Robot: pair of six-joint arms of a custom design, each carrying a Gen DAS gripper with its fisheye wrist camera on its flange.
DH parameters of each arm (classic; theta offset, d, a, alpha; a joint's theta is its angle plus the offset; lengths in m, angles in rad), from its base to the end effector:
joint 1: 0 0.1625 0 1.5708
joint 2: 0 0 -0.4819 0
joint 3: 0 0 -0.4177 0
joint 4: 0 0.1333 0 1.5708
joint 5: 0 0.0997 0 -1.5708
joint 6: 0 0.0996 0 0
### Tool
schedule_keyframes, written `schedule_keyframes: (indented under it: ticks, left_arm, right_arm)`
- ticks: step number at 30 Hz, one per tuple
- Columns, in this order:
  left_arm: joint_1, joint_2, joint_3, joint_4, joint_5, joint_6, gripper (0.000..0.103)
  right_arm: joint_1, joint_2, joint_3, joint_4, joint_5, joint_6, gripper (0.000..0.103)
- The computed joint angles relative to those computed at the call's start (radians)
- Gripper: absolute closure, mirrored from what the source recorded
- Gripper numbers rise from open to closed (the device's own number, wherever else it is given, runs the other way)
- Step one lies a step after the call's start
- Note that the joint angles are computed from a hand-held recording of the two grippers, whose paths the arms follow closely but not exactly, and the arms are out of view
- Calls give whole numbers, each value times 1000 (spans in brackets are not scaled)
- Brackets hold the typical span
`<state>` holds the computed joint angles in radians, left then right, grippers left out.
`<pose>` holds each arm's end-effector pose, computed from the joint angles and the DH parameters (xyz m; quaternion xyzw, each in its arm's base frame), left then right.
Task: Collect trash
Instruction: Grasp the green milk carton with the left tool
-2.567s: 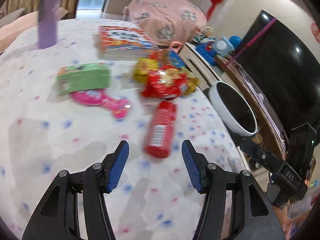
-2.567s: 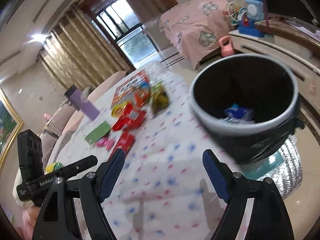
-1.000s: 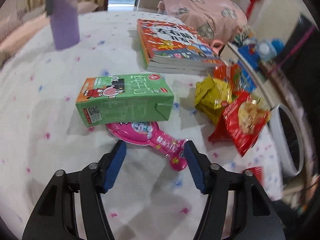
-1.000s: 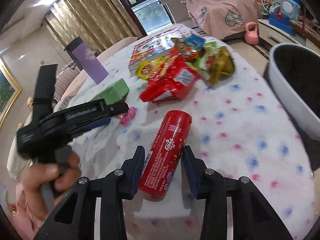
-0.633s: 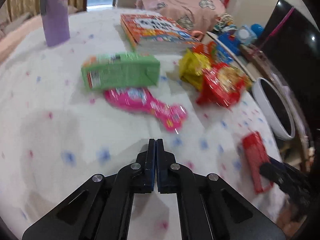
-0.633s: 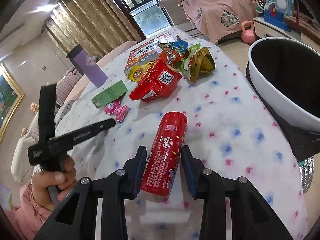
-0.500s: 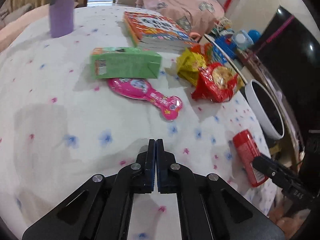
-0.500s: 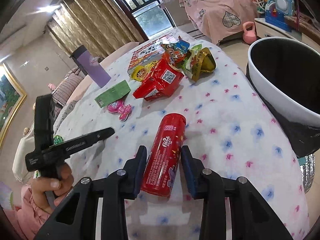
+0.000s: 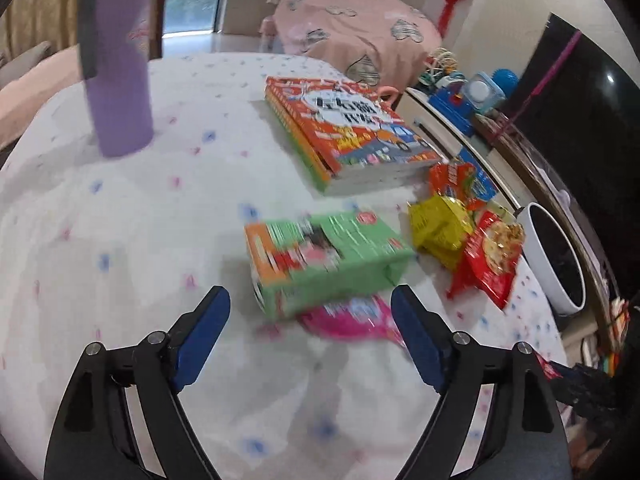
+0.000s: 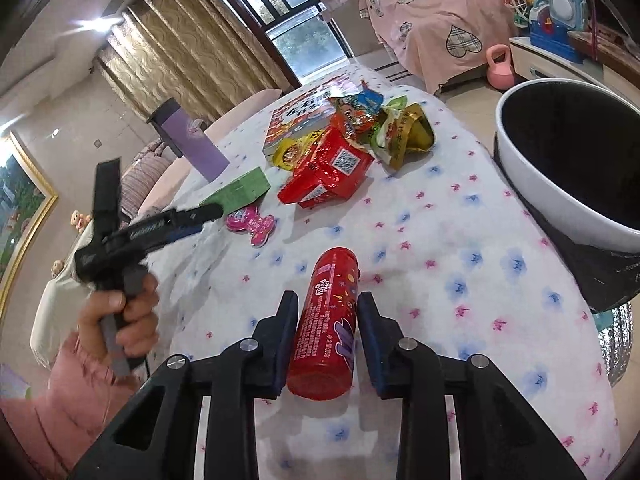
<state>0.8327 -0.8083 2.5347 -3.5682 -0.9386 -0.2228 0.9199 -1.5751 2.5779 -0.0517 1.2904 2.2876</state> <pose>-0.1174 -0.4146 0.0476 0.1994 0.9214 -0.2562 0.2138 0.0086 -0.2542 0.1565 0.1380 -0.9339 0.3114 0.1092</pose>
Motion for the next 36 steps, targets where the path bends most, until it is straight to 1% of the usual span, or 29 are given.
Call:
schedule_keyframes:
  ticks: [1, 3, 5, 7, 8, 11, 13, 14, 15, 17, 18, 20, 23, 25, 28, 31, 32, 34, 35, 36]
  left_arm:
    - [17, 3, -13, -10, -16, 38, 18]
    - [42, 1, -34, 1, -46, 60, 18]
    - [43, 17, -28, -55, -99, 88, 18]
    - [7, 35, -8, -83, -98, 98, 19]
    - [-14, 43, 9, -99, -114, 100, 20]
    - [-66, 56, 54, -110, -175, 75, 33]
    - [-112, 71, 89, -132, -219, 58, 34]
    - [-139, 82, 102, -144, -208, 48, 34]
    - [-171, 93, 114, -151, -172, 30, 34]
    - [-199, 94, 122, -148, -114, -7, 33]
    - [-196, 84, 115, -127, -92, -26, 26]
    - [-183, 69, 95, -83, -19, -61, 19]
    - [-137, 46, 45, -8, 30, -60, 18]
    - [-103, 46, 5, 20, 41, -20, 17]
    - [-66, 51, -57, 89, 48, 29, 16]
    - [-38, 65, -99, 133, 28, 74, 16]
    - [-38, 68, -94, 121, 23, 83, 16]
    - [-46, 80, -84, 85, 20, 99, 33]
    - [-49, 82, -81, 80, 12, 98, 48]
    - [-53, 80, -75, 77, 1, 85, 49]
  right_arm:
    - [7, 4, -1, -2, 5, 2, 72]
    - [29, 12, -2, -15, 22, 14, 72]
    - [41, 19, -5, -24, 33, 24, 73]
    - [44, 23, -7, -30, 40, 32, 73]
    - [43, 23, -7, -33, 43, 35, 73]
    - [35, 14, -4, -42, 48, 32, 73]
    - [21, 6, 0, -43, 45, 22, 73]
    - [14, 3, 0, -41, 42, 17, 73]
    - [6, -2, 2, -39, 39, 9, 73]
    - [-5, -8, 4, -38, 37, -4, 73]
    - [-13, -9, 4, -35, 34, -11, 73]
    - [-14, -4, 3, -37, 40, -16, 73]
    - [5, 5, 4, -59, 59, -16, 73]
    - [12, 15, 2, -67, 62, -12, 69]
    - [32, 36, -6, -83, 81, 6, 69]
    - [69, 54, -13, -105, 121, 27, 68]
    - [88, 68, -20, -112, 142, 38, 68]
    - [113, 83, -25, -126, 170, 53, 68]
    - [127, 89, -26, -140, 187, 56, 68]
    - [136, 92, -23, -155, 198, 54, 72]
